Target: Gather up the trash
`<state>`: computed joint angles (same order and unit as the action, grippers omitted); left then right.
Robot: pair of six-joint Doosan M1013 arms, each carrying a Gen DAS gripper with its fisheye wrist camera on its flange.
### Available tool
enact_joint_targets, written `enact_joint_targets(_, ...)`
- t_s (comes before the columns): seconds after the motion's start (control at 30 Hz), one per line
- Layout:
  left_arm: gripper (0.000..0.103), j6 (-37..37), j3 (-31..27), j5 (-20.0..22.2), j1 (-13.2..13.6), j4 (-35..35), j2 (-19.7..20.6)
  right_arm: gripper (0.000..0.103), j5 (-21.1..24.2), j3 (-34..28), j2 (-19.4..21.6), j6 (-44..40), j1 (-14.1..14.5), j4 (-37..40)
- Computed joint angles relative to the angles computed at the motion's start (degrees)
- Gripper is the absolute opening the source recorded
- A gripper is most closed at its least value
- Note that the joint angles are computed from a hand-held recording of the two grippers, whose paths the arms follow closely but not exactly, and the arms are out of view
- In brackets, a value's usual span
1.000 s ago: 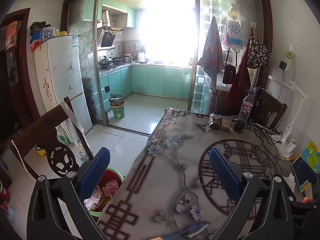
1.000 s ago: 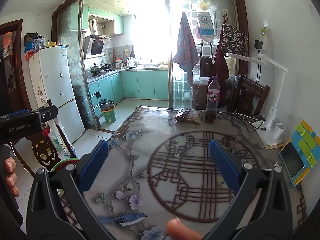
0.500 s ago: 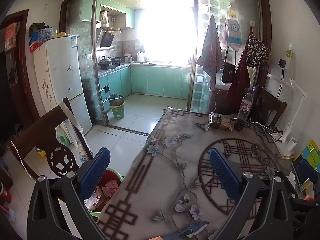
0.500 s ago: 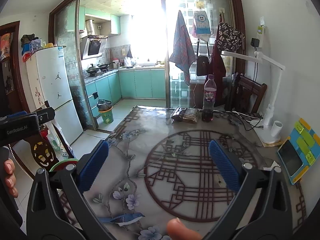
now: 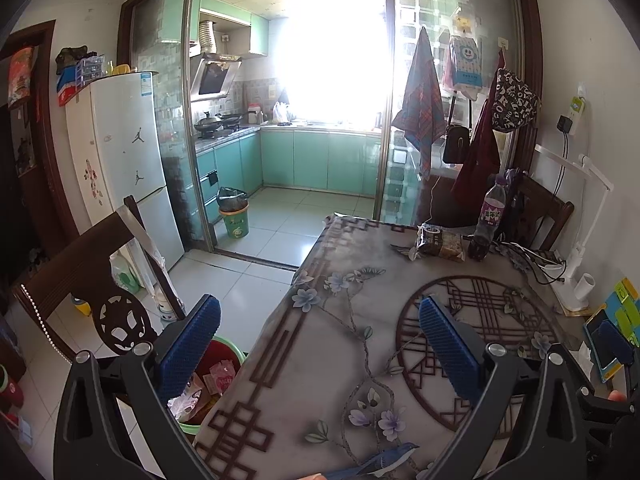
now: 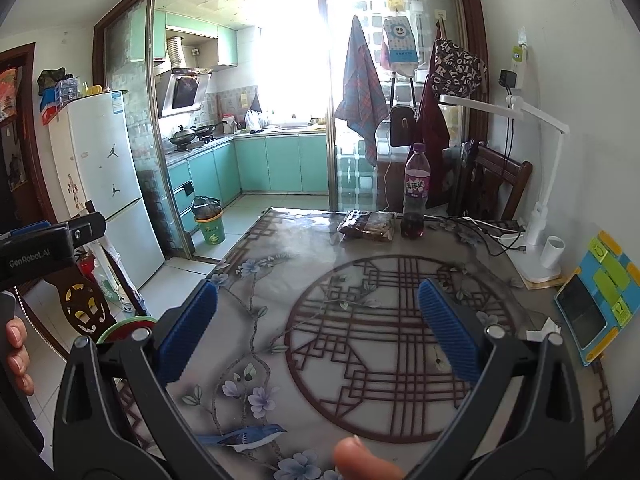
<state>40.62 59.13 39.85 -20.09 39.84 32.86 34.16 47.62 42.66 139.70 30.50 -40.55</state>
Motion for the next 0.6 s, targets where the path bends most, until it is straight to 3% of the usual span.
enact_joint_targets(0.6,0.095,0.8,-0.8,0.4,0.0,-0.6,0.4,0.099,0.4,0.1,0.1,0.4,-0.3,0.2)
